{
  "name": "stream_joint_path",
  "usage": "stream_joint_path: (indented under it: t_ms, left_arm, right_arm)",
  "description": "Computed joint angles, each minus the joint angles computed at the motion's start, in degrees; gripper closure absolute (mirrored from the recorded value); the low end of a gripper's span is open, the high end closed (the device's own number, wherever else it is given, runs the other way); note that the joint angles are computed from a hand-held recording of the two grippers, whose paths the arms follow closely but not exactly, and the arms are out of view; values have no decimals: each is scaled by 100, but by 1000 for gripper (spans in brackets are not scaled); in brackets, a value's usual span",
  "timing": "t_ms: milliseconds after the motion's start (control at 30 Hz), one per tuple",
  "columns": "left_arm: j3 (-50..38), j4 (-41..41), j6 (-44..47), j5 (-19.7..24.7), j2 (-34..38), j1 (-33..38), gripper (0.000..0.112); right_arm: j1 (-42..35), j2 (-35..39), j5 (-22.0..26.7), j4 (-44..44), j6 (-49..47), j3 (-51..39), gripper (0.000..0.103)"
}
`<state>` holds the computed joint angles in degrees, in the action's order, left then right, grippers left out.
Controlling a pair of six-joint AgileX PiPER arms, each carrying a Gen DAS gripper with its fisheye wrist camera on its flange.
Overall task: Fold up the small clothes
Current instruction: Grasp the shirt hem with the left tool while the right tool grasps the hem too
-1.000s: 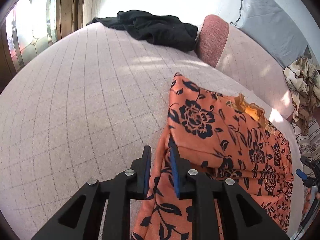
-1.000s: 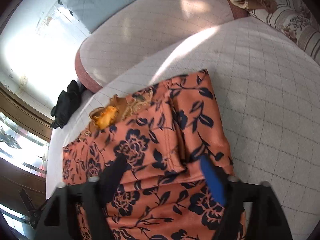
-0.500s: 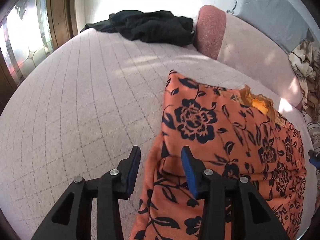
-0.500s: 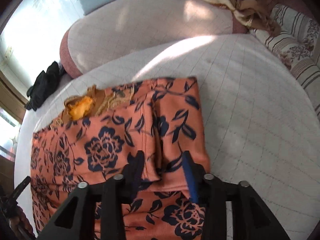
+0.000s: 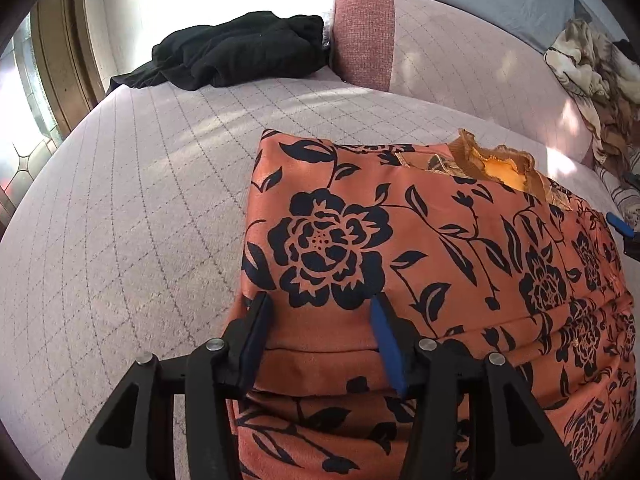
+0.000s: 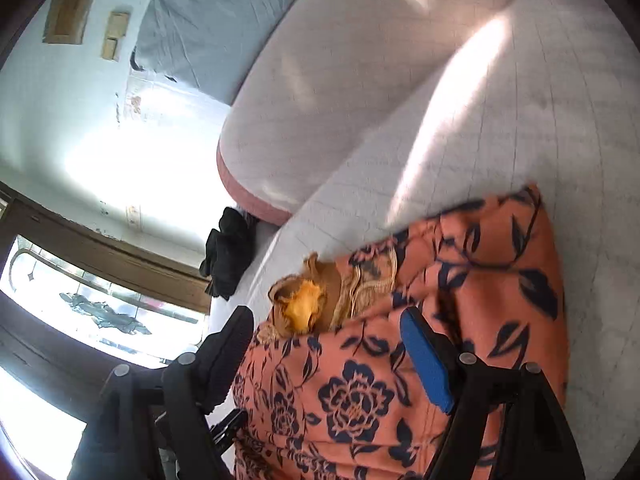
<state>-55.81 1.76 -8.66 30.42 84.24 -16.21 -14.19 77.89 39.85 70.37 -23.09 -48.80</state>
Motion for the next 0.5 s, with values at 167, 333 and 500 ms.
stream_joint_path:
  t_ms: [167, 333, 500]
  left_arm:
    - [-14, -302, 261, 95, -89, 73, 59]
    - [226, -2016, 1457, 622, -771, 871, 58]
    - [933, -3146, 2850, 1961, -2235, 2143, 51]
  right_arm:
    - [-789, 461, 69, 578, -16, 272, 19]
    - [-477, -821, 314, -728, 963, 294, 19]
    - [564, -2578, 928, -3273, 3320, 448, 19]
